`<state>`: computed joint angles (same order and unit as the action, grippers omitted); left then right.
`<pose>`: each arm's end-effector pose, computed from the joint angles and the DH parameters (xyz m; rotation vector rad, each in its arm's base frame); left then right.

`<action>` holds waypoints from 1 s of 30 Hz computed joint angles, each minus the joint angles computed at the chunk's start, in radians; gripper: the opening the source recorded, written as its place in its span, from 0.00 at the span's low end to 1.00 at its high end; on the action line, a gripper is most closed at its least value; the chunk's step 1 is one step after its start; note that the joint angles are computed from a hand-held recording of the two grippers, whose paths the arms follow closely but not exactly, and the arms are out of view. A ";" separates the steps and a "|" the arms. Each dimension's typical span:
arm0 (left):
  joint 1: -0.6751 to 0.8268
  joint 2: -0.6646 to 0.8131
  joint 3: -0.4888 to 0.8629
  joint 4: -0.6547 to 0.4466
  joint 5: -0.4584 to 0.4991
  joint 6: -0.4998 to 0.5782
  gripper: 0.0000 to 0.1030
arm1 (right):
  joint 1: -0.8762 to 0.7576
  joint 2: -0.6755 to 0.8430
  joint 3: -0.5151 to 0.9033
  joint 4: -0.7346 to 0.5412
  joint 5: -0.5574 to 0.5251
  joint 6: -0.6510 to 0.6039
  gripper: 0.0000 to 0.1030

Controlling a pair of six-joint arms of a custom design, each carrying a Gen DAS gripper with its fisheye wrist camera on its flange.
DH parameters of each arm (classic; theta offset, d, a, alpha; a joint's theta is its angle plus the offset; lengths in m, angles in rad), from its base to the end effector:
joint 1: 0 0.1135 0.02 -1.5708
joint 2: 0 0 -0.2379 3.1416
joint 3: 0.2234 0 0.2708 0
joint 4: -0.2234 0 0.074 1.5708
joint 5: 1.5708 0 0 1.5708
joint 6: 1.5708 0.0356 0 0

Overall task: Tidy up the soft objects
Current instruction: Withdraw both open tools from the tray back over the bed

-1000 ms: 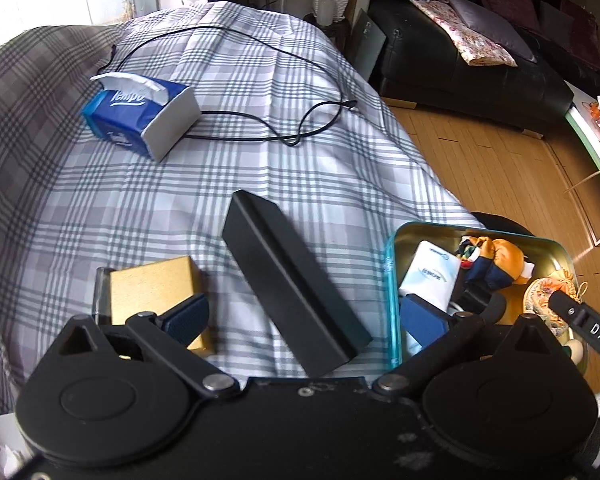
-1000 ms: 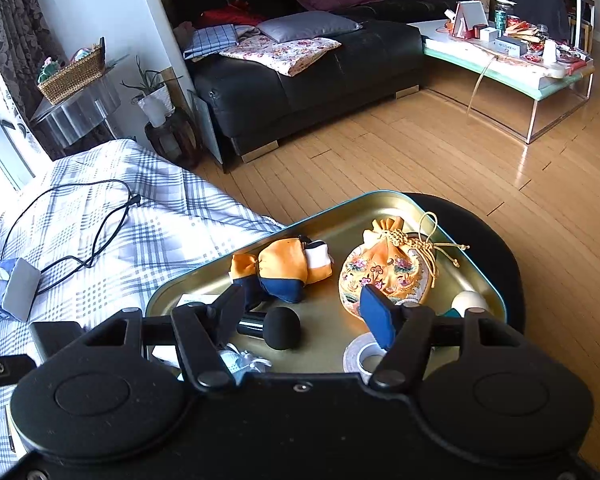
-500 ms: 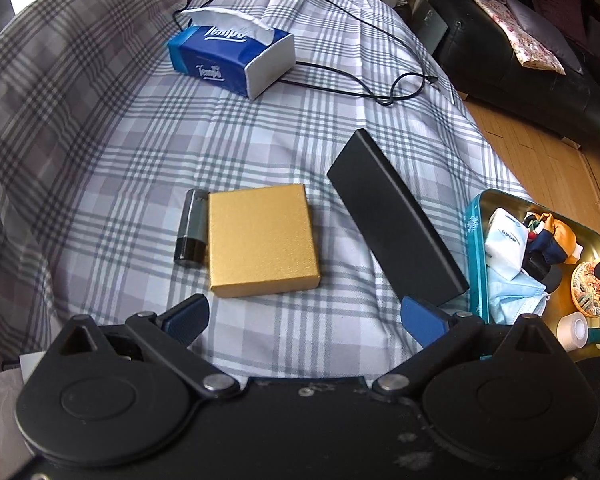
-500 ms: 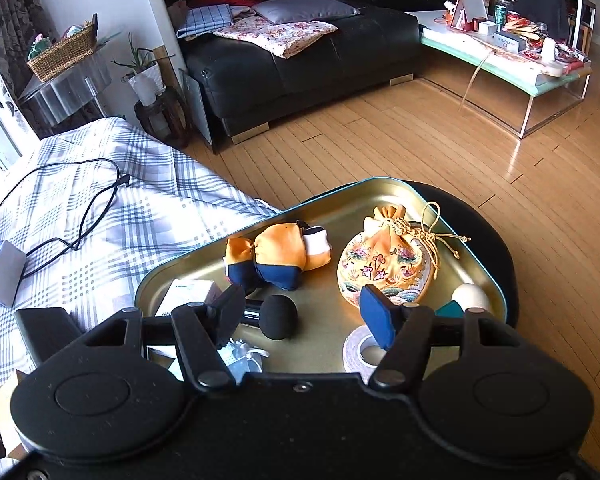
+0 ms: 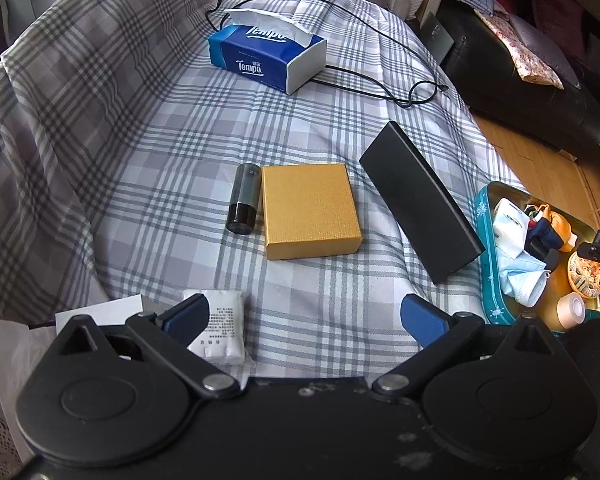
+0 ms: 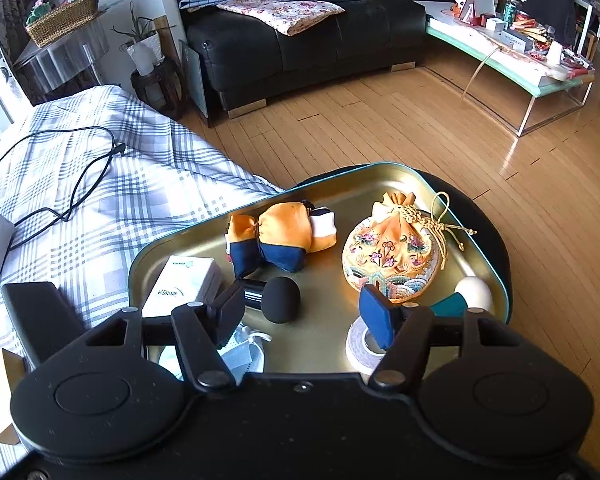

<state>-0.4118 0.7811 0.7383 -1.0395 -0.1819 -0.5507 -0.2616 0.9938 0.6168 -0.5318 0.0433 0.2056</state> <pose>0.1571 -0.0616 0.2334 -0.2417 2.6147 -0.0906 0.2171 -0.0597 0.1850 0.5920 2.4083 -0.0775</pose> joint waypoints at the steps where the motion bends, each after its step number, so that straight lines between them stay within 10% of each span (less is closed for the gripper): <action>1: -0.003 -0.022 -0.005 -0.009 0.004 -0.002 0.99 | 0.014 -0.002 -0.001 -0.001 0.020 -0.001 0.59; 18: 0.173 -0.192 -0.068 -0.046 0.113 0.090 0.99 | 0.587 -0.107 0.075 -0.121 0.283 0.015 0.59; 30: 0.223 -0.188 -0.088 -0.033 0.149 0.096 0.99 | 0.923 0.222 0.229 0.054 0.208 -0.188 0.59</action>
<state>-0.1884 0.5930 0.6505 -1.0728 -0.0333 -0.4549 0.6618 1.2160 0.8453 -0.4780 0.2517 0.0178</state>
